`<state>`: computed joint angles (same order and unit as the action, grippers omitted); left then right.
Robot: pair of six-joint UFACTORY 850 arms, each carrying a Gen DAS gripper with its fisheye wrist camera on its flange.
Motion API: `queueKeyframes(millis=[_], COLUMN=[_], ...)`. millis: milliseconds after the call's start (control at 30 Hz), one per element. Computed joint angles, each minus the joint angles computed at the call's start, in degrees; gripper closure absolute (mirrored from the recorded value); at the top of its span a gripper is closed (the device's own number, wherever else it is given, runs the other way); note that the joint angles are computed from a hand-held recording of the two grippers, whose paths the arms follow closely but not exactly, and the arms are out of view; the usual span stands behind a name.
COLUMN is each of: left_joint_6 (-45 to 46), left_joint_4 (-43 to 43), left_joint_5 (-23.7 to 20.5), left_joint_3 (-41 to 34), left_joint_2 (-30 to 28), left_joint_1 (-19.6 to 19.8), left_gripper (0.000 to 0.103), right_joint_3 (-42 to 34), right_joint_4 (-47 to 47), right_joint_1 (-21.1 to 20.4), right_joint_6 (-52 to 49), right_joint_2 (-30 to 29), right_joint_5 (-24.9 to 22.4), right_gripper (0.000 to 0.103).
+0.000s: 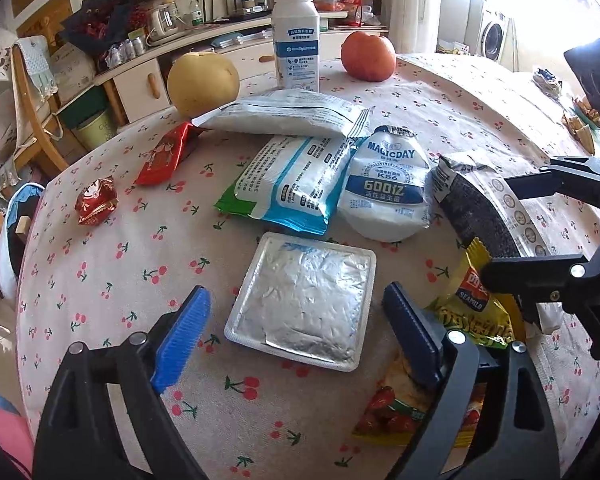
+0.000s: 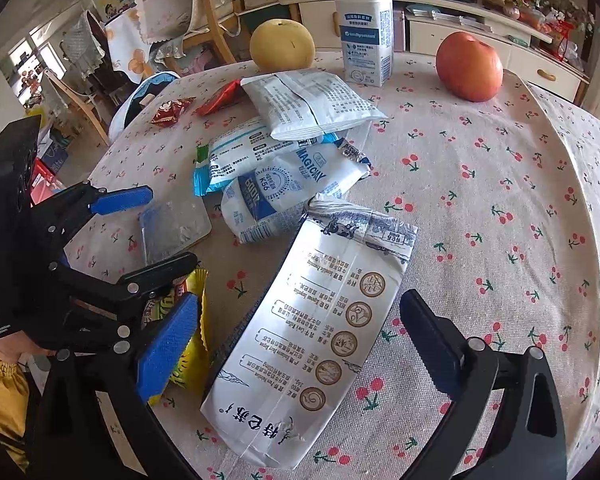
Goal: Collect trash
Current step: 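Grasp the foil tray with left tool while right tool grasps the white milk bag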
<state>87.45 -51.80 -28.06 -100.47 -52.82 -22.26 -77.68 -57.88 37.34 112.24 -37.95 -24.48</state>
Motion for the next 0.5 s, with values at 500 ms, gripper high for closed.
queueKeyframes(millis=[500], left_joint_6=[-3.62], left_joint_4=[-3.53], left_joint_5=[3.26], left_joint_3=[2.84], left_joint_2=[1.55], left_joint_1=[-0.85], left_gripper=[0.039], right_joint_3=[2.63], right_joint_4=[-8.46], right_joint_1=[0.50], right_joint_6=[9.90], right_joint_2=[1.25], right_joint_5=[1.67], right_gripper=[0.020])
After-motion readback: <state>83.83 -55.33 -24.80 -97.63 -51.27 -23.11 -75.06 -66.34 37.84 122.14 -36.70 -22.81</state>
